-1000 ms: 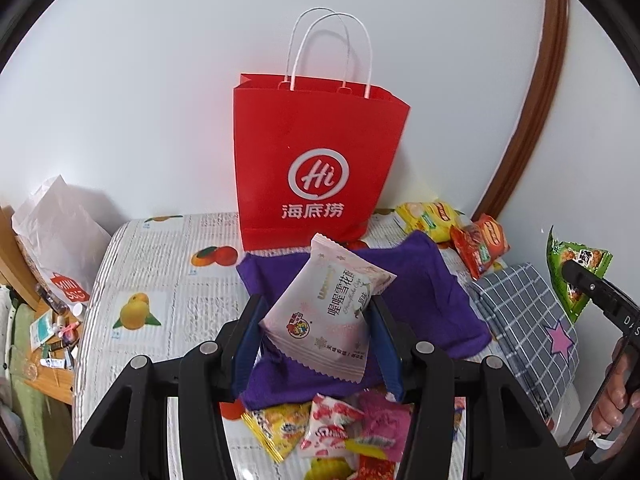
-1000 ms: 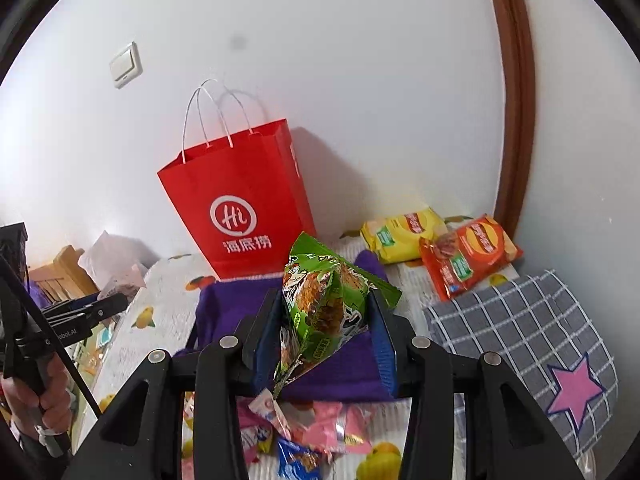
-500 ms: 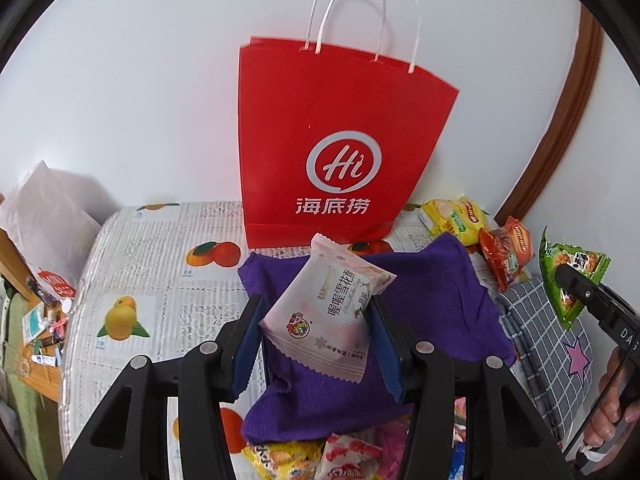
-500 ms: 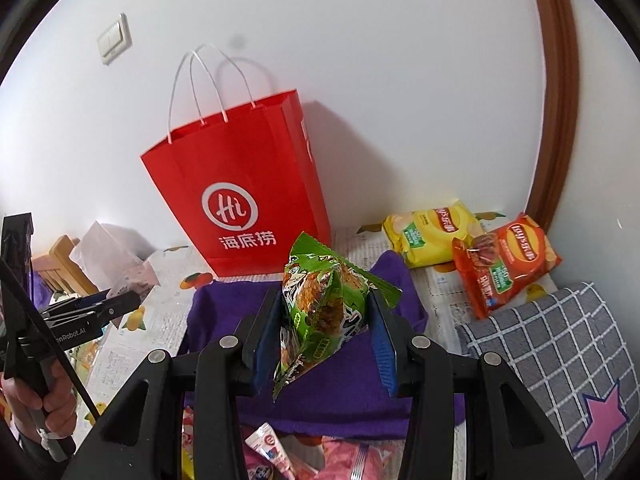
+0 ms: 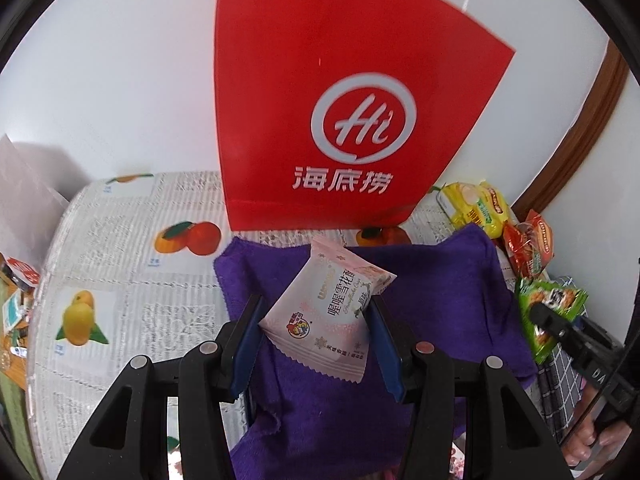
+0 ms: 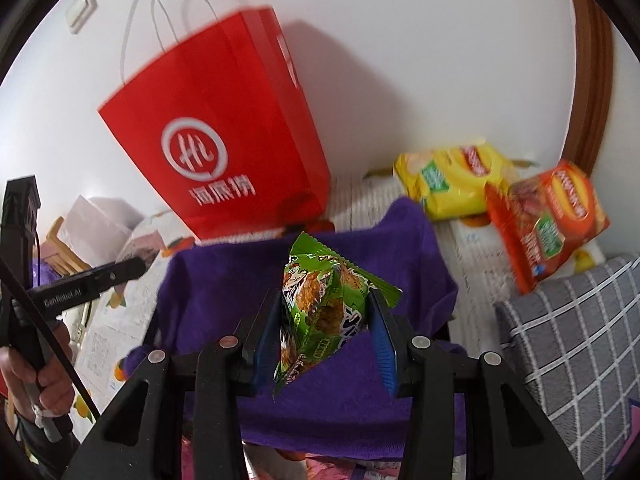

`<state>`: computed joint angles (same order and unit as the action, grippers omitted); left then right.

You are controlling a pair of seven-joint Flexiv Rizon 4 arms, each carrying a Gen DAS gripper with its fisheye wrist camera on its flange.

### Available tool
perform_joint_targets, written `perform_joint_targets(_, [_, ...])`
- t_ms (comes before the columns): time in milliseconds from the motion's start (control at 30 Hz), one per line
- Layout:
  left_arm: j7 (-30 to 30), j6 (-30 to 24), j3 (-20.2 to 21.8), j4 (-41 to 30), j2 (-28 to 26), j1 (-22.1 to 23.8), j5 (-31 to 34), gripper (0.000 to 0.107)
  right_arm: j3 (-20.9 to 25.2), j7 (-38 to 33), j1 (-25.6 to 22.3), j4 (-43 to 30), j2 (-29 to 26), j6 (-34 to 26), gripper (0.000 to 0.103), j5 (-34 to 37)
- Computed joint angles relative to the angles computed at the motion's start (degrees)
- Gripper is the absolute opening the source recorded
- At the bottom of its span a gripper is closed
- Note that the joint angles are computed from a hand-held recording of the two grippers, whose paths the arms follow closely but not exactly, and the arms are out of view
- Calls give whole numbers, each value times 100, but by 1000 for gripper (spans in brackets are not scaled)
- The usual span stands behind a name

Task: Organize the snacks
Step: 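Lower both packets onto the purple towel and open both tools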

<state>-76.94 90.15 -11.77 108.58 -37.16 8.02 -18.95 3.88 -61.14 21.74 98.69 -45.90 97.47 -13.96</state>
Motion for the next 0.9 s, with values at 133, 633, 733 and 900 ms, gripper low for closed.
perform_joint_targets(133, [-2,-124,19,-157,-187,-36,-18,49,271,-132,-241,-55,-132,-123,43,-82])
perform_joint_targets(633, [95,-800,168,-722,-670,-154,-210,49,701,-420,-587,-318,-360,-763,43,30])
perform_joint_targets(733, [87,-837,202,-782,-723,-187,-234,49,682,-449,-563,-358,-389,-848,43,58])
perform_joint_targets(900, [60,-901,230,-824,-761,-204,-266,49,448,-355,-373,-360,-390,-916,43,101])
